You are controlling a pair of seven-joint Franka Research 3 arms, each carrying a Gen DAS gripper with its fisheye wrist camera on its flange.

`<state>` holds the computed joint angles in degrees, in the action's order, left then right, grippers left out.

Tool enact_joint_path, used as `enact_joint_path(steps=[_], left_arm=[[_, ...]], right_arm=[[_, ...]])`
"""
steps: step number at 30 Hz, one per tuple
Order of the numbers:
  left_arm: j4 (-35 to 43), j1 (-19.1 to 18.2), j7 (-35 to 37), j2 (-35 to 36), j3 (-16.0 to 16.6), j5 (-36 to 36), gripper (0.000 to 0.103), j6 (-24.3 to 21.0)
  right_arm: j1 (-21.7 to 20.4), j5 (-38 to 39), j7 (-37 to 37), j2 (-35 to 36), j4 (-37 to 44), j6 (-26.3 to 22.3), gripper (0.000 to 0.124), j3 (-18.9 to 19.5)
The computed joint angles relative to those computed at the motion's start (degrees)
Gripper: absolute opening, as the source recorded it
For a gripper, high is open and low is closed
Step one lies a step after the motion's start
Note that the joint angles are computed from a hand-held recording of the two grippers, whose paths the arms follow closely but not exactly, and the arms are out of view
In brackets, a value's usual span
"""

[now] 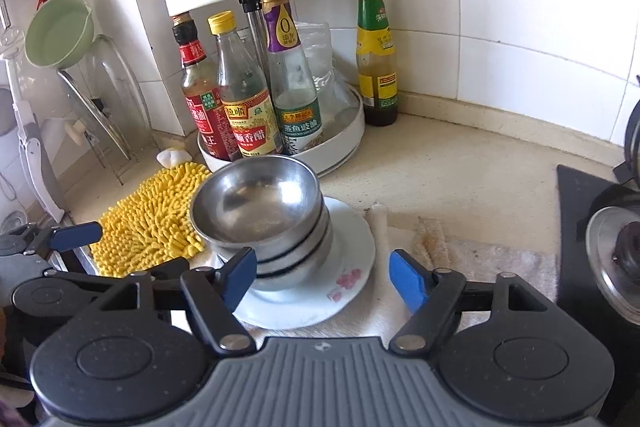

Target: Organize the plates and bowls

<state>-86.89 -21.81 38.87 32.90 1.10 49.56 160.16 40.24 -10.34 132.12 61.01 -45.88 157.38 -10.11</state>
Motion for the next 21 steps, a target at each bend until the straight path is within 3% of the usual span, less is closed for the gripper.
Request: enact_joint_path(steps=[3,12,21], left_arm=[[-1.05,-1.11,-2.26,-0.78,0.38,0.53,0.103,-1.41],[-6.90,0.06,-0.42,-3.33,-4.32,-4.75,0.103,-4.99],[-11.34,-0.03,-5.80,-5.73,-4.07,-5.00,0.103,-5.37]], right_arm=[[1.87,-1.62,2.40,-4.23,-7.66,1.87,0.083,-2.17],[3.65,-3.76,2.54,-10.72,-20.23,2.86,0.083,-1.94],[4.78,-5.18,1.99,-10.27,-20.29,0.69,0.083,-1.72]])
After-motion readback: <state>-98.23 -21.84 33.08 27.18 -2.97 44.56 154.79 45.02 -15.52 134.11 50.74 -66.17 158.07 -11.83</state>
